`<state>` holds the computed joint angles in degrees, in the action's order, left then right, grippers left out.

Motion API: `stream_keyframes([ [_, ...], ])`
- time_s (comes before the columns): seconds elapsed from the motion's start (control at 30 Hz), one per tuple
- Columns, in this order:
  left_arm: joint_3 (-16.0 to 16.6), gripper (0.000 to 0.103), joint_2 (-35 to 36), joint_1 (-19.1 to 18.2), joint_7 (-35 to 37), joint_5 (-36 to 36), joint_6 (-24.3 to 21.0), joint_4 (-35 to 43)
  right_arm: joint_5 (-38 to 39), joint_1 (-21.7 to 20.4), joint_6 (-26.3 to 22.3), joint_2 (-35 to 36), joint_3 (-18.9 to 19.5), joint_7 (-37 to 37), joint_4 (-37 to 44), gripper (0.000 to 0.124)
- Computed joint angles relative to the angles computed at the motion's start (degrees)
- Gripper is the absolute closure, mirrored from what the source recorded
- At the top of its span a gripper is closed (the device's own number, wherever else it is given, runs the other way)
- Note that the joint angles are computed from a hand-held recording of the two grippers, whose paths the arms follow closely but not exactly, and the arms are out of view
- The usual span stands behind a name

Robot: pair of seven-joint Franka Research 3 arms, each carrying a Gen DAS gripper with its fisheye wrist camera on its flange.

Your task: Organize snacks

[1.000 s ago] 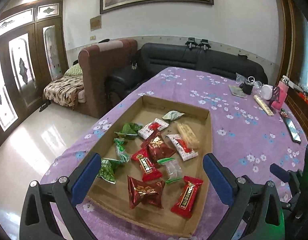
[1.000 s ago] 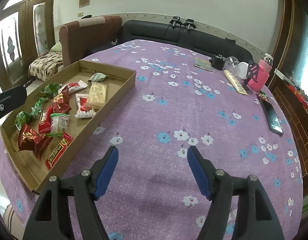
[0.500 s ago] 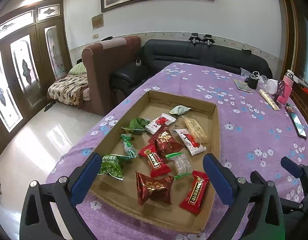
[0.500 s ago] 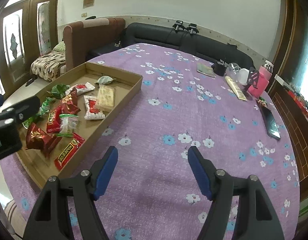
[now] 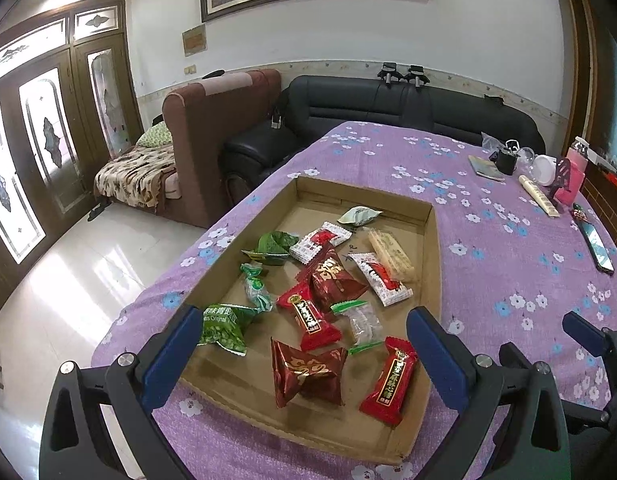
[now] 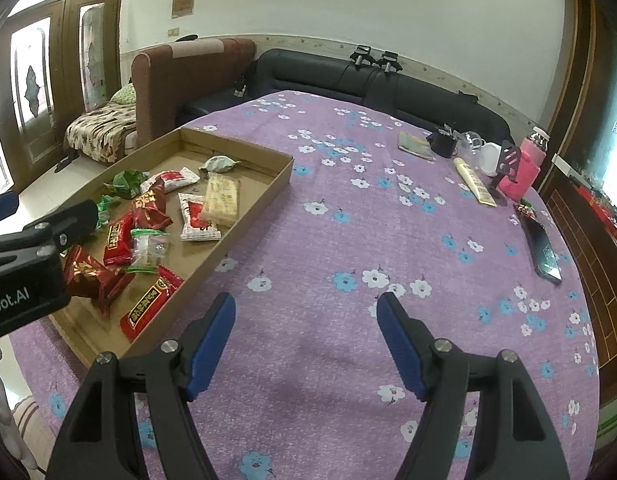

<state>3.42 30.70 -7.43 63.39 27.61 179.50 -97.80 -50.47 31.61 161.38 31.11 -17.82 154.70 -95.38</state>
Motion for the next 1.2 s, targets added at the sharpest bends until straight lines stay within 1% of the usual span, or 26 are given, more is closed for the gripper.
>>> stream_keyframes([
  [0.57, -2.9, 0.000, 0.5, 2.1, 2.4, -1.7, -2.1, 0.5, 1.3, 0.4, 0.5, 0.7, -0.4, -0.6, 0.1, 0.051],
  [1.2, -2.9, 0.000, 0.9, 2.0, 2.9, -2.2, -2.6, 0.6, 2.1, 0.9, 1.0, 0.9, -1.1, -1.1, 0.1, 0.051],
])
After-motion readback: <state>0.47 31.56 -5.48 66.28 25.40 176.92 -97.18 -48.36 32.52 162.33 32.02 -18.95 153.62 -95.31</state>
